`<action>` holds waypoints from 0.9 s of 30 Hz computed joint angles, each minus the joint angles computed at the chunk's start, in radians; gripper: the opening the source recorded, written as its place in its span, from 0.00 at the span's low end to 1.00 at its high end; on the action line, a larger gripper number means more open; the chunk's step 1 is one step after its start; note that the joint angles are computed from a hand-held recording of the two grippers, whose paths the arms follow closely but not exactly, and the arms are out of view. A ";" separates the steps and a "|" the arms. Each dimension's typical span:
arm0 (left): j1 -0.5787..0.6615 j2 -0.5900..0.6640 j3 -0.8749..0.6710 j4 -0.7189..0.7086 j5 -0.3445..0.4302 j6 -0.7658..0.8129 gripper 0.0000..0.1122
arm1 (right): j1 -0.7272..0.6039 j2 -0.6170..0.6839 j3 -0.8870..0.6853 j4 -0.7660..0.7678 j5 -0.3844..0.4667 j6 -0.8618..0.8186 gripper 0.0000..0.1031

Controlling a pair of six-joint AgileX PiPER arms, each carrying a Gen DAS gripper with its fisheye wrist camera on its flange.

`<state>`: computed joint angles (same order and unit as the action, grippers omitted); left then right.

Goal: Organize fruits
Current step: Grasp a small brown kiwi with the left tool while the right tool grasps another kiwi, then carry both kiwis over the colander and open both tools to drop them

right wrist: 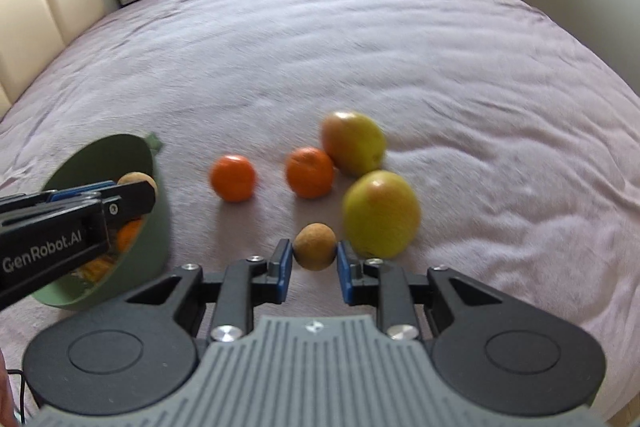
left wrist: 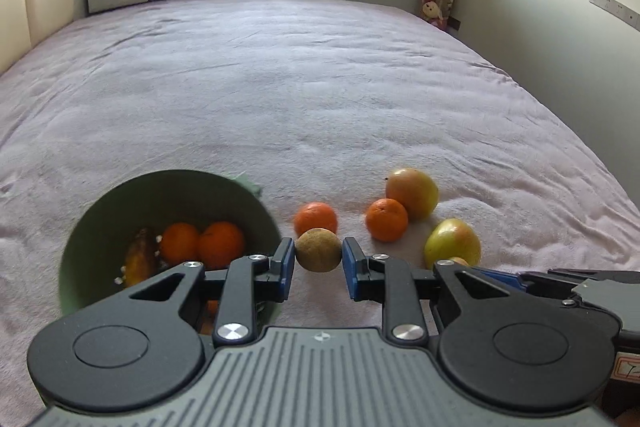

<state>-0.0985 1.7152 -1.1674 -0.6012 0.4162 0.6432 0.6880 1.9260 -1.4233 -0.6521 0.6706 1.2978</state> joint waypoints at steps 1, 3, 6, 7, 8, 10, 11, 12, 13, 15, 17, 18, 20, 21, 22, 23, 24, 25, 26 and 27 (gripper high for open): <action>0.019 0.000 -0.012 -0.009 0.031 0.006 0.25 | 0.004 0.001 -0.007 0.004 -0.013 -0.014 0.20; 0.055 0.004 -0.038 -0.021 0.087 0.009 0.25 | 0.017 0.003 -0.023 0.002 -0.033 -0.036 0.20; 0.109 0.018 -0.092 -0.009 0.185 -0.003 0.25 | 0.033 0.013 -0.054 0.012 -0.062 -0.079 0.20; 0.124 0.025 -0.113 0.002 0.219 -0.015 0.25 | 0.037 0.018 -0.066 0.023 -0.074 -0.101 0.20; 0.140 0.037 -0.138 0.010 0.259 -0.028 0.25 | 0.043 0.024 -0.080 0.029 -0.082 -0.123 0.20; 0.177 0.060 -0.184 0.003 0.338 -0.043 0.25 | 0.058 0.040 -0.110 0.031 -0.085 -0.164 0.20; 0.196 0.071 -0.204 -0.009 0.372 -0.044 0.25 | 0.064 0.049 -0.127 0.037 -0.086 -0.192 0.20; 0.213 0.081 -0.222 -0.018 0.400 -0.043 0.25 | 0.071 0.057 -0.141 0.041 -0.086 -0.215 0.20; 0.225 0.088 -0.236 -0.017 0.419 -0.048 0.25 | 0.077 0.066 -0.159 0.049 -0.082 -0.242 0.20; 0.241 0.099 -0.256 0.000 0.442 -0.063 0.25 | 0.088 0.080 -0.192 0.065 -0.072 -0.289 0.20; 0.253 0.114 -0.276 0.018 0.464 -0.077 0.25 | 0.094 0.096 -0.224 0.083 -0.059 -0.333 0.20; 0.260 0.122 -0.286 0.022 0.478 -0.083 0.25 | 0.095 0.105 -0.240 0.093 -0.053 -0.354 0.20; 0.278 0.148 -0.318 0.022 0.522 -0.091 0.25 | 0.099 0.121 -0.269 0.109 -0.043 -0.394 0.20; 0.288 0.159 -0.331 0.013 0.541 -0.089 0.25 | 0.099 0.126 -0.278 0.117 -0.040 -0.412 0.20; 0.298 0.170 -0.344 0.007 0.559 -0.084 0.25 | 0.100 0.132 -0.288 0.126 -0.036 -0.431 0.20; 0.305 0.178 -0.354 0.005 0.570 -0.082 0.25 | 0.103 0.135 -0.297 0.138 -0.030 -0.452 0.20; 0.311 0.186 -0.362 0.006 0.578 -0.082 0.25 | 0.099 0.145 -0.311 0.155 -0.026 -0.480 0.20; 0.317 0.194 -0.371 0.006 0.588 -0.084 0.25 | 0.098 0.153 -0.324 0.171 -0.019 -0.504 0.20; 0.325 0.205 -0.381 0.004 0.601 -0.089 0.25 | 0.096 0.160 -0.331 0.185 -0.017 -0.523 0.20; 0.334 0.222 -0.397 -0.002 0.624 -0.098 0.25 | 0.094 0.166 -0.339 0.201 -0.015 -0.542 0.20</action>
